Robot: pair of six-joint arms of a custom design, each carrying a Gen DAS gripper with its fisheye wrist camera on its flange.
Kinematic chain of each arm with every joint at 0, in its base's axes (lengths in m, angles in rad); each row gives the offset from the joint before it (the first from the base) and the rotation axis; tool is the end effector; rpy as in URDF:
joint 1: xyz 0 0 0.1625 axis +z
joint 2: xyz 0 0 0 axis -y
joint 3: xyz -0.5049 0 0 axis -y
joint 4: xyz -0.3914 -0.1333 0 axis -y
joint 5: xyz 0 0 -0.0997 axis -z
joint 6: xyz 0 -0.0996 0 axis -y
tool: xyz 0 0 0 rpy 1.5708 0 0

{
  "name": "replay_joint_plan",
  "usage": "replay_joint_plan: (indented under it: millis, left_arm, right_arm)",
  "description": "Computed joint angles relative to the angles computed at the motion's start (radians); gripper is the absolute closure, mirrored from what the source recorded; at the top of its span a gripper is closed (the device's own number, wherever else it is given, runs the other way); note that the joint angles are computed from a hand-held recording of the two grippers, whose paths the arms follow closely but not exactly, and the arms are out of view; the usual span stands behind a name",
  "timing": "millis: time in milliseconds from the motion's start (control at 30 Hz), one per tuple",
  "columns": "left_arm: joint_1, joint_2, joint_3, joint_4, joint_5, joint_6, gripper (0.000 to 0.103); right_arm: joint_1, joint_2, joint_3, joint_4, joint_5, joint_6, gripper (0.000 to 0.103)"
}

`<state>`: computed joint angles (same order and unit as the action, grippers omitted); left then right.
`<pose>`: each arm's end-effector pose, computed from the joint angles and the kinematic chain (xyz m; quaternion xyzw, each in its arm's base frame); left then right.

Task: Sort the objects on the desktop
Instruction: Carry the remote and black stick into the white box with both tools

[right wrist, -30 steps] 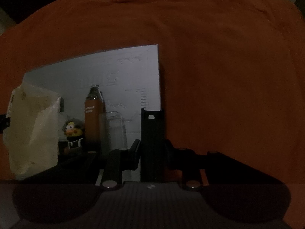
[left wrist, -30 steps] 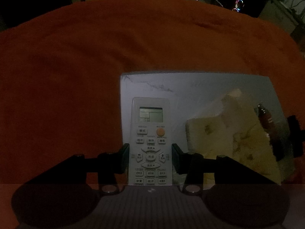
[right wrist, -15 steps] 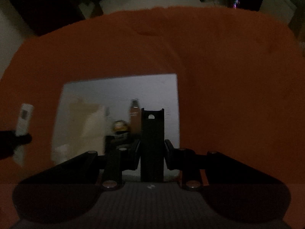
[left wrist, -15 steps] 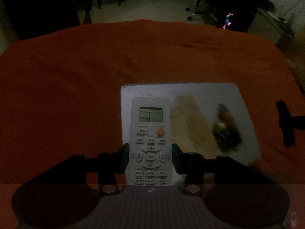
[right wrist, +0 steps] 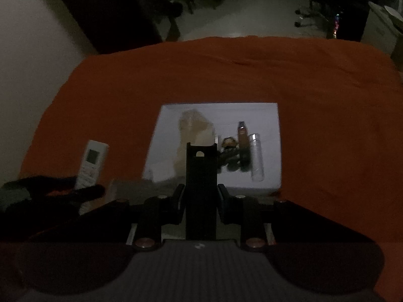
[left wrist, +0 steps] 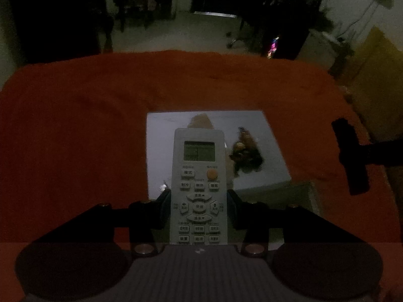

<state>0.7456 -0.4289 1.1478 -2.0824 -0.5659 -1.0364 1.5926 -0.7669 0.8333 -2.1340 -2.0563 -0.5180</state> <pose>-0.4699 -0.7298 0.0419 -0.0423 0.8721 -0.3300 0.3588 0.1061 -0.8816 0.4570 0.1939 -0.9226 0.1741 0.2845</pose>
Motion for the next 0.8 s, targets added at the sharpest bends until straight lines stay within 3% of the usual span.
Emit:
replay_joint_plan:
  millis: [233,467,667,800]
  left_arm:
    - [-0.031,-0.002,0.056,-0.006,-0.018,-0.066,0.063]
    - [-0.035,0.010,0.082,0.035,0.002,-0.177,0.063]
    - [-0.027,0.027,0.114,-0.004,-0.003,-0.284,0.063]
    - [-0.020,0.044,0.104,0.056,0.026,-0.312,0.063]
  right_arm:
    - [0.003,-0.125,0.237,-0.090,0.003,0.012,0.075]
    - [-0.014,-0.159,0.350,-0.145,-0.002,0.034,0.075]
    - [-0.027,-0.152,0.444,-0.305,-0.072,-0.028,0.075]
    - [-0.048,-0.132,0.479,-0.399,-0.123,-0.036,0.075]
